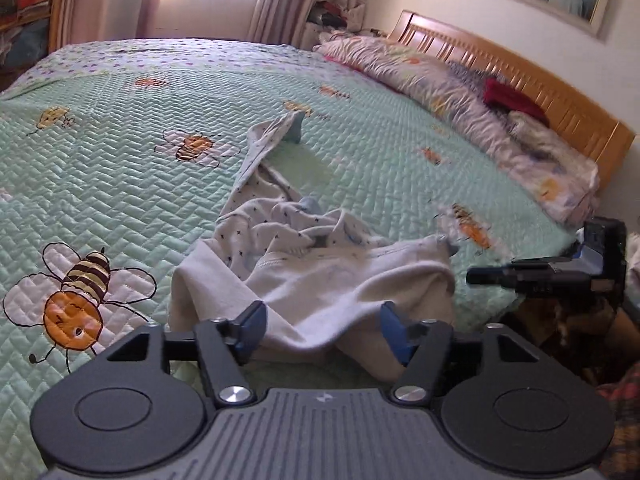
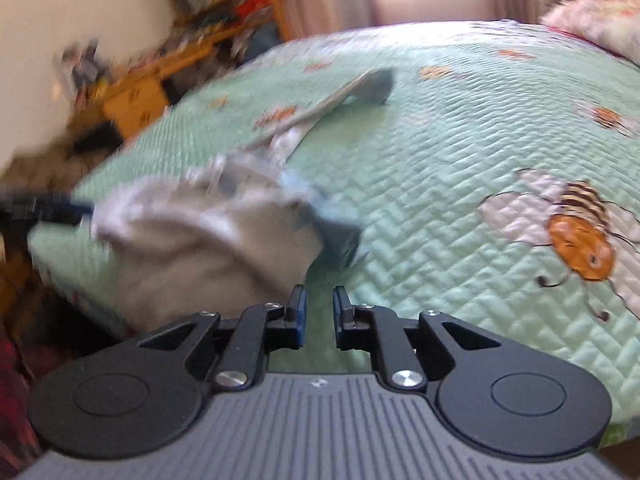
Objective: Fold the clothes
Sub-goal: 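Lay the garment flat on the quilt and open both grippers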
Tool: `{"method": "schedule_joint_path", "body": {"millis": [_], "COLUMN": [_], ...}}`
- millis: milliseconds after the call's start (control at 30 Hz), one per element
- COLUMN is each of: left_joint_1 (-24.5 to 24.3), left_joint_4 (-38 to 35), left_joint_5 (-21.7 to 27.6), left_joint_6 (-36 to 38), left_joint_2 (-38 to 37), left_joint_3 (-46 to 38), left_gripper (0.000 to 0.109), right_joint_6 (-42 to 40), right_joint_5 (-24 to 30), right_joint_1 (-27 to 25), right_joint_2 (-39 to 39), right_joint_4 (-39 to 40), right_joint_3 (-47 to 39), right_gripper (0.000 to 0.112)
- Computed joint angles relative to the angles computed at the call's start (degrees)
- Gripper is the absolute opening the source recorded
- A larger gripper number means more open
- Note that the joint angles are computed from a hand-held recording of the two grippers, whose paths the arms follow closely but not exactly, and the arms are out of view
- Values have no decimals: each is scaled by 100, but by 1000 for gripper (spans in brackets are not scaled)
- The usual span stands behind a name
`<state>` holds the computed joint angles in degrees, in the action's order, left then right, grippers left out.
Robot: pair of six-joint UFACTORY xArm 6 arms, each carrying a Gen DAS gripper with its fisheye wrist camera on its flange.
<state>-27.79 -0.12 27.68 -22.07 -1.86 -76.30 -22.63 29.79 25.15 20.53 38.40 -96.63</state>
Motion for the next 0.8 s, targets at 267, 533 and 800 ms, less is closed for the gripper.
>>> {"method": "schedule_joint_path", "body": {"millis": [267,533,800], "left_joint_1": [-8,-80,-152], "left_joint_4": [596,746,1023], "left_joint_5": [208,652,1275], "left_joint_6": [-398,-511,-812], "left_joint_2": [40,472,1230], "left_joint_3": [-203,-832,-1939], "left_gripper": [71,73,74], "right_joint_6": [747,1165,-2618], "right_joint_5": [340,506,-405], "right_joint_1": [-152,114,576], "right_joint_2": [1070,2194,639], "right_joint_4": [1213,708,2027], "right_joint_3": [-1357,-2876,-703], "right_gripper": [49,36,25]}}
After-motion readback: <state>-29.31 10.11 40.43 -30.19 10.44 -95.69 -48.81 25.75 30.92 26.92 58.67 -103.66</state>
